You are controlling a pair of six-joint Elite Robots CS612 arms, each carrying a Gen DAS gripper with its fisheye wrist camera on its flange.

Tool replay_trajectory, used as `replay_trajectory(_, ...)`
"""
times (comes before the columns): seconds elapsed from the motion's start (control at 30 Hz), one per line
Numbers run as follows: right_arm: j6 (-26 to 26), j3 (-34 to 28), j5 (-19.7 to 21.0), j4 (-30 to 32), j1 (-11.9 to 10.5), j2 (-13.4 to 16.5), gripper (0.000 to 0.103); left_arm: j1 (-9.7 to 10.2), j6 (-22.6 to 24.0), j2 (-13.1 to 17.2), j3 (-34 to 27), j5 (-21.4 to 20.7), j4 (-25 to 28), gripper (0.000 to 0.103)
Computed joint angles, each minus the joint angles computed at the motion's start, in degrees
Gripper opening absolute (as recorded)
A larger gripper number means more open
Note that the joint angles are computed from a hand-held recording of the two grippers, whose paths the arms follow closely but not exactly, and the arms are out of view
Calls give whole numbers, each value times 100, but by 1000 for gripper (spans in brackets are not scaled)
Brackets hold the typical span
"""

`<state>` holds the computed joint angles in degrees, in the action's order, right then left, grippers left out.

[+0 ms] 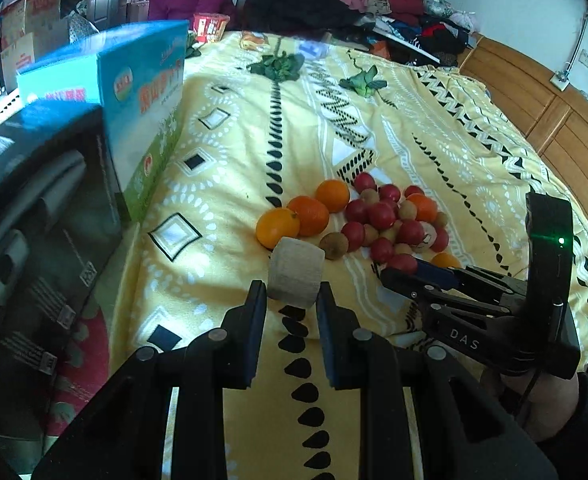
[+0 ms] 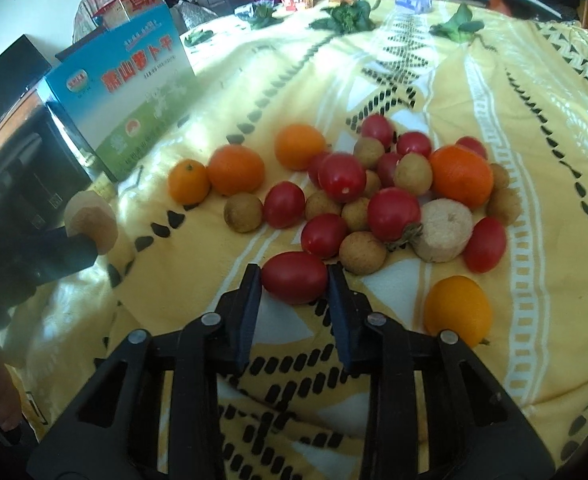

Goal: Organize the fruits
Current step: 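Carry the beige chunk and red tomato over to the steel bowl, then open the left tool over the bowl while the right tool releases the tomato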

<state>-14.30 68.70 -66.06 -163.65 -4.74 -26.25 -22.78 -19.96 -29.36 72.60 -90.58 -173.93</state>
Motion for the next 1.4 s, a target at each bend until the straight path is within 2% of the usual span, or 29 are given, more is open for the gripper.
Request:
replay_trajectory(0.3, -3, 584, 386, -890, 65, -557, 33, 52, -35, -545, 704, 340, -992, 25)
replay_trajectory(0.47, -53, 748, 658, -1326, 221, -828, 33, 202, -207, -945, 1260, 799, -1597, 25)
replay_trajectory(0.63, -255, 786, 907, -1435, 479, -987, 33, 425, -539, -1364, 1916, 1394, -2130, 25)
replay_trajectory(0.77, -558, 703, 1139, -1270, 765, -1043, 33, 670, -832, -1622, 2386, 1881, -2431, 24)
replay_trajectory(0.93, -1028, 551, 1442, -892, 1109, -1039, 33, 992, -1297, -1765, 2804, 2301, -2427, 24)
replay_trajectory(1.03, -1324, 440, 1557, -519, 1323, -1010, 33, 1172, -1569, -1728, 2916, 2205, -2228, 24)
replay_trajectory(1.17, -1655, 191, 1529, 117, 1569, -879, 33, 1381, -1947, -1562, 2897, 1830, -1907, 24)
replay_trajectory(1.3, -1987, -52, 1462, 859, 1682, -754, 34, 1451, -2144, -1495, 2928, 1717, -1902, 24)
replay_trajectory(1.4, -2031, -226, 1360, 1117, 1754, -644, 34, 1486, -2144, -1471, 2929, 1661, -1929, 25)
